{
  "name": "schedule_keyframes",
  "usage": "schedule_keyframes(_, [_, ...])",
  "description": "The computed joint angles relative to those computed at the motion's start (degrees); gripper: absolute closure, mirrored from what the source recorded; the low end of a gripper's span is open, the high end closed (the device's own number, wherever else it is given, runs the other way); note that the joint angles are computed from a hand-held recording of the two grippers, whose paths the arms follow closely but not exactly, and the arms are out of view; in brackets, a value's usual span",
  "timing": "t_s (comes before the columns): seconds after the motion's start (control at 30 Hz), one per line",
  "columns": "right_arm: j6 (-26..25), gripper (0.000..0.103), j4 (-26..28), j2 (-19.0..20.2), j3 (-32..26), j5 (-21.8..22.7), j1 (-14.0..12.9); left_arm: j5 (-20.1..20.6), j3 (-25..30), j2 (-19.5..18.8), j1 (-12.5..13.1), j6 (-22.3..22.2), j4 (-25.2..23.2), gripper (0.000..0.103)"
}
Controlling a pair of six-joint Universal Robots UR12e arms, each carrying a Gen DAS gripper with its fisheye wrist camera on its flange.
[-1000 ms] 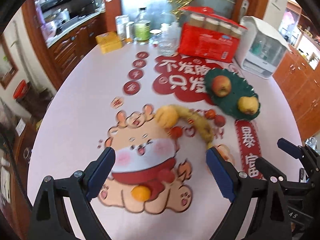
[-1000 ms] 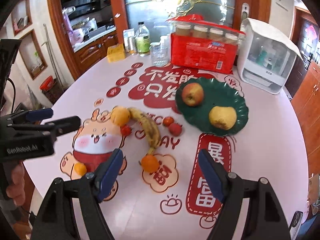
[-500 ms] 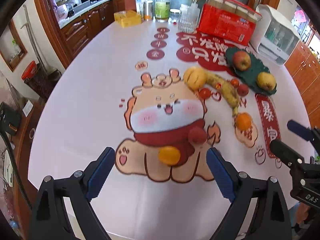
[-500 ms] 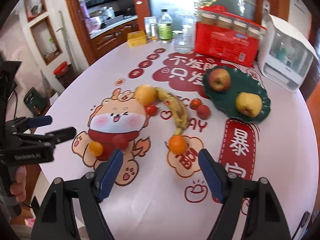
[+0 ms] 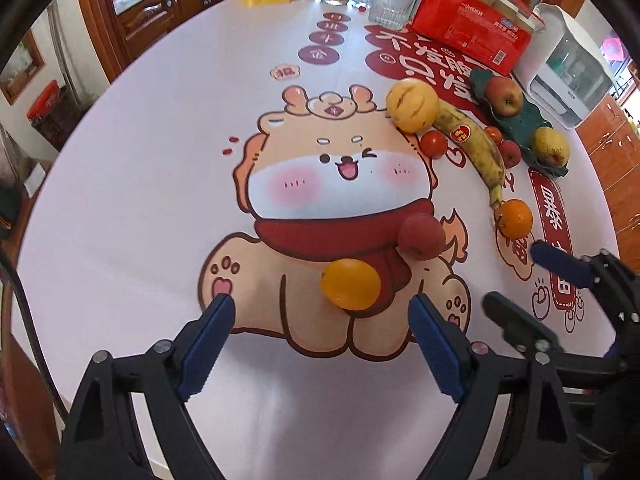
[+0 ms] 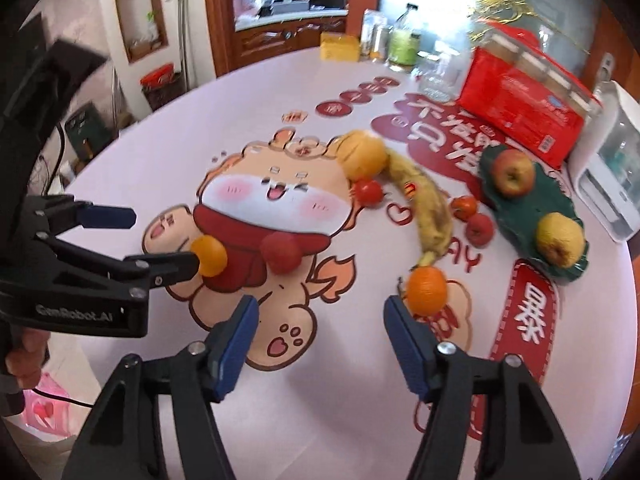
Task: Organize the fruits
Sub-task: 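Grasp the small orange with the left gripper while the right gripper grasps the red plum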
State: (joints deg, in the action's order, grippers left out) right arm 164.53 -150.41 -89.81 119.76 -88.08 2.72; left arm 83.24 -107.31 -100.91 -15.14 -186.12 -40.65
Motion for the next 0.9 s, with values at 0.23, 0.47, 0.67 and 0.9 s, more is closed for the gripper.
schedule_keyframes(0.23, [0.31, 0.042, 0.6, 2.35, -0.83, 1.34, 0.11, -2.72, 0.96, -1.68, 0.31, 1.12, -1.54, 0.036])
schedule_keyframes(0.47, [0.88, 0.042, -0.08, 4.34, -1.66, 1.61, 0.27, -6.73, 2.13, -2.9, 1.1, 1.7, -3.41, 0.055])
schedule_keyframes(0.67, [0.43, 0.042, -0.78, 5.88, -2.43, 1.74, 0.65, -9.59, 2.73, -3.42, 1.61, 2.22, -5.12, 0.067])
schedule_keyframes(0.9, [-0.62, 0.042, -3.61, 7.32, -2.61, 1.27, 1.36, -9.41, 3.07, -3.38, 1.82, 3.78, -5.94, 0.068])
